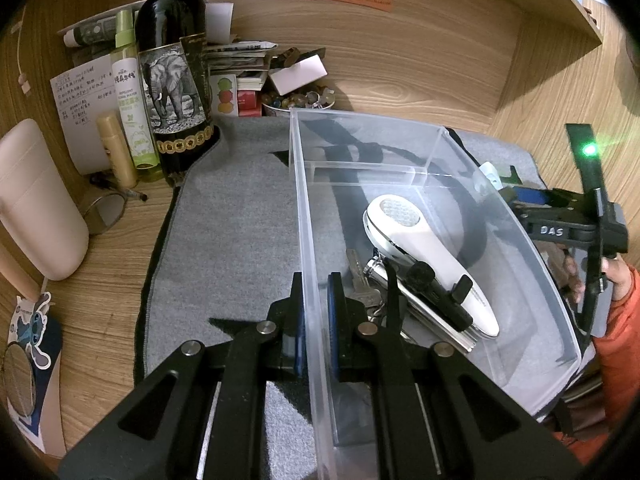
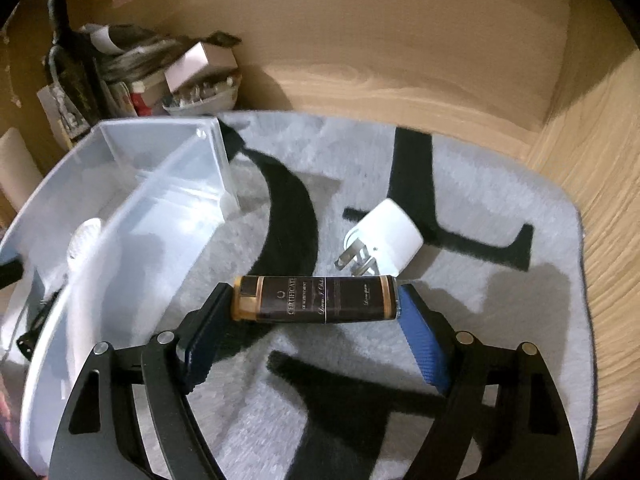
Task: Organize rigid objects
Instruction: 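Move the right gripper to the brown-and-gold tube and grasp it, then carry the brown-and-gold tube into the clear box and open the right gripper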
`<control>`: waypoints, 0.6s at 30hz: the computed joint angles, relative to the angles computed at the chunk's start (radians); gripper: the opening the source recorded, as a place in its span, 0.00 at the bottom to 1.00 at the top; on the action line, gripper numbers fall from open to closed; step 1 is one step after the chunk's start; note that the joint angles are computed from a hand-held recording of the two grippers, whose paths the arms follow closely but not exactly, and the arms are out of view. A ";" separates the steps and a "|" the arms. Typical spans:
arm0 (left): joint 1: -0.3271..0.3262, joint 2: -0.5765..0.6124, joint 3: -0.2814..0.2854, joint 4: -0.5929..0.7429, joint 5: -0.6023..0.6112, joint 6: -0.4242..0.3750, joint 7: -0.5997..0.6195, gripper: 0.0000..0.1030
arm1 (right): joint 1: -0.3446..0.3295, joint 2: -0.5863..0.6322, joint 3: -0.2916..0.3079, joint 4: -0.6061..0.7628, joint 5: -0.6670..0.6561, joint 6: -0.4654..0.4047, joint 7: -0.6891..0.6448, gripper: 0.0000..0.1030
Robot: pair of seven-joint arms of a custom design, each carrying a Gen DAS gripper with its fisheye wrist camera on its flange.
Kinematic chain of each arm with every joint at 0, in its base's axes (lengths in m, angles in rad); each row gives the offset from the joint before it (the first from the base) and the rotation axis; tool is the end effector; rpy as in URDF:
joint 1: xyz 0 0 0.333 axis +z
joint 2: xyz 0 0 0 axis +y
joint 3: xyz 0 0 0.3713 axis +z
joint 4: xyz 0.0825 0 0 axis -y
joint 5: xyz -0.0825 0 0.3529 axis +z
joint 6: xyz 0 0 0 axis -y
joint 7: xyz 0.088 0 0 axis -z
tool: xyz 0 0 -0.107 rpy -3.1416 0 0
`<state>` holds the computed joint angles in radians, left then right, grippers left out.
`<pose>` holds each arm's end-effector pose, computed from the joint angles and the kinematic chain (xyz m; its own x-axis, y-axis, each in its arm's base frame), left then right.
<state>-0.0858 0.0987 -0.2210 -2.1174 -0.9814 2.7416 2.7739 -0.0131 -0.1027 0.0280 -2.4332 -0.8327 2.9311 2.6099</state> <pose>0.5536 -0.1369 0.4862 -0.6543 -0.7503 0.0944 -0.5867 0.4250 -0.6893 0.4747 0.0545 0.4738 -0.2486 -0.9685 -0.0125 -0.7488 0.2004 -0.6318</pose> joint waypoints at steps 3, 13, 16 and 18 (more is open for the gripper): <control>0.000 0.000 0.000 0.000 -0.001 0.000 -0.004 0.07 | -0.010 -0.039 0.011 -0.018 -0.037 0.006 0.034 0.77; -0.002 -0.001 -0.001 -0.006 -0.004 0.009 -0.007 0.07 | -0.073 -0.115 0.087 -0.004 -0.182 0.042 0.160 0.77; -0.002 -0.001 0.000 -0.006 0.001 0.009 -0.010 0.07 | -0.083 -0.128 0.107 0.008 -0.229 0.048 0.199 0.77; -0.001 -0.002 0.001 -0.007 0.004 0.009 -0.012 0.07 | -0.083 -0.139 0.111 0.011 -0.248 0.060 0.213 0.77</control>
